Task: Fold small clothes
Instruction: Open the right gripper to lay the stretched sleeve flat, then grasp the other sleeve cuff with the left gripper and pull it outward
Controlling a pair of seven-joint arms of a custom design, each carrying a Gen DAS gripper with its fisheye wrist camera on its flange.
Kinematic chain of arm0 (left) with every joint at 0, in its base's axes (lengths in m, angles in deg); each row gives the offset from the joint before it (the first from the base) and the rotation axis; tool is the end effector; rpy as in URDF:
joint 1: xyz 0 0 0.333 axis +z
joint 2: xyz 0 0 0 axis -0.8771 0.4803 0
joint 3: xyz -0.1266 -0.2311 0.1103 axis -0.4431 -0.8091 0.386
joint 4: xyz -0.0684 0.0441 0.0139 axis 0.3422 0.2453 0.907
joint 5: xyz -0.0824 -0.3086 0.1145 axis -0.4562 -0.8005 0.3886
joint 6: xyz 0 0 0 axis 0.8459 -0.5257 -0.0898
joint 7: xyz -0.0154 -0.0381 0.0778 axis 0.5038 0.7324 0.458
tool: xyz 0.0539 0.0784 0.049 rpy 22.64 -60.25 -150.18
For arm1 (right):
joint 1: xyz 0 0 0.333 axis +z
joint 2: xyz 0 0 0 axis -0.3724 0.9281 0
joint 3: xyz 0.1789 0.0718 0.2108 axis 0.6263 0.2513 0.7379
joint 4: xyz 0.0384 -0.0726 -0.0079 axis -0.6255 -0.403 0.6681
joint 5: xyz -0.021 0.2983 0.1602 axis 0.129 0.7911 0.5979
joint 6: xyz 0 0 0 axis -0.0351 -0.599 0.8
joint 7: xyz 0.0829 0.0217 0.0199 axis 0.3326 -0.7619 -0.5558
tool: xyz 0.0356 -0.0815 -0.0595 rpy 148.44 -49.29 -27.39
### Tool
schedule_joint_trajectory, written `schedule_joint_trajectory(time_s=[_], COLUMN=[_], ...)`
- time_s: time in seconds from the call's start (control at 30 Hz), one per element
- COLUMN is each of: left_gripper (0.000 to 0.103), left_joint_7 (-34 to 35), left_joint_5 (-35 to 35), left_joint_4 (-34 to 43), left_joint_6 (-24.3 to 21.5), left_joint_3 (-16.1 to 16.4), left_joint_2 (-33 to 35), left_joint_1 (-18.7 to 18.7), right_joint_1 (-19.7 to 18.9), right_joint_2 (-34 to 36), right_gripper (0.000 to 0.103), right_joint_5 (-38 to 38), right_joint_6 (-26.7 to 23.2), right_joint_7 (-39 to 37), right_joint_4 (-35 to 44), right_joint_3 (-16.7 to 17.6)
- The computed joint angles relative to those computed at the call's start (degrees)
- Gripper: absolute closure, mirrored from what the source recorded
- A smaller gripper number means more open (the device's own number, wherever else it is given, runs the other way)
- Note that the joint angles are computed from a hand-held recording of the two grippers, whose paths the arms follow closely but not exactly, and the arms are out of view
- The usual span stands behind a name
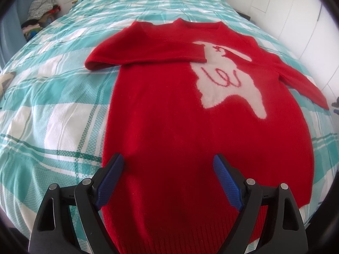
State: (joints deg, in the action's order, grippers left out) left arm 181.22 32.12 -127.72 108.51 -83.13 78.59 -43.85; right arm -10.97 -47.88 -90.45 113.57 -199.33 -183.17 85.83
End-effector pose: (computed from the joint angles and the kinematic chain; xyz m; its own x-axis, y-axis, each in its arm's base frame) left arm 0.4931 0.1576 0.3140 -0.2238 -0.9711 0.0829 -0.8394 0.1489 -0.5227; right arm 0.4343 0.1149 0.3605 -0.8625 -0.4653 -0.1988 -0.2900 0.7766 -0.5593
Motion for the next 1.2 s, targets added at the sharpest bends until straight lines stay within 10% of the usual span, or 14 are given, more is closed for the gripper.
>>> schedule_joint_trajectory(time_s=[0.2,0.37,0.53,0.87,1.07,1.2], left_gripper=[0.015,0.008,0.010,0.023,0.046,0.081], left_joint_7=[4.23,11.19,19.05,12.46,7.18,7.13], left_joint_5=[-9.55,-11.56,0.91,25.50,29.09,27.31], left_joint_4=[3.98,13.78,21.32,26.89,34.23,36.32], left_joint_6=[-8.96,-3.59,0.98,2.13,-5.90,-10.03], left_joint_3=[2.44,1.39,-2.24,-3.21,-5.49,-7.13], left_joint_2=[-4.61,-1.23,8.87,19.62,24.41,25.45], left_joint_1=[3.56,0.97,-1.82,-5.50,-3.16,-0.91], right_joint_1=[4.38,9.01,13.69,18.01,18.86,19.46], right_joint_2=[-0.40,8.25,15.71,19.06,20.32,21.18], right_gripper=[0.055,0.049,0.049,0.049,0.049,0.049], right_joint_5=[-15.88,-21.71,-18.90,-15.60,-14.44,-13.98], right_joint_6=[-3.57,6.30,11.21,11.97,13.43,14.06], right_joint_7=[5.62,-0.59,-10.64,-17.06,-19.60,-20.85], right_joint_4=[6.36,15.35,21.98,24.94,26.22,27.07], right_joint_3=[5.13,4.91,3.61,-0.23,-0.97,-1.41])
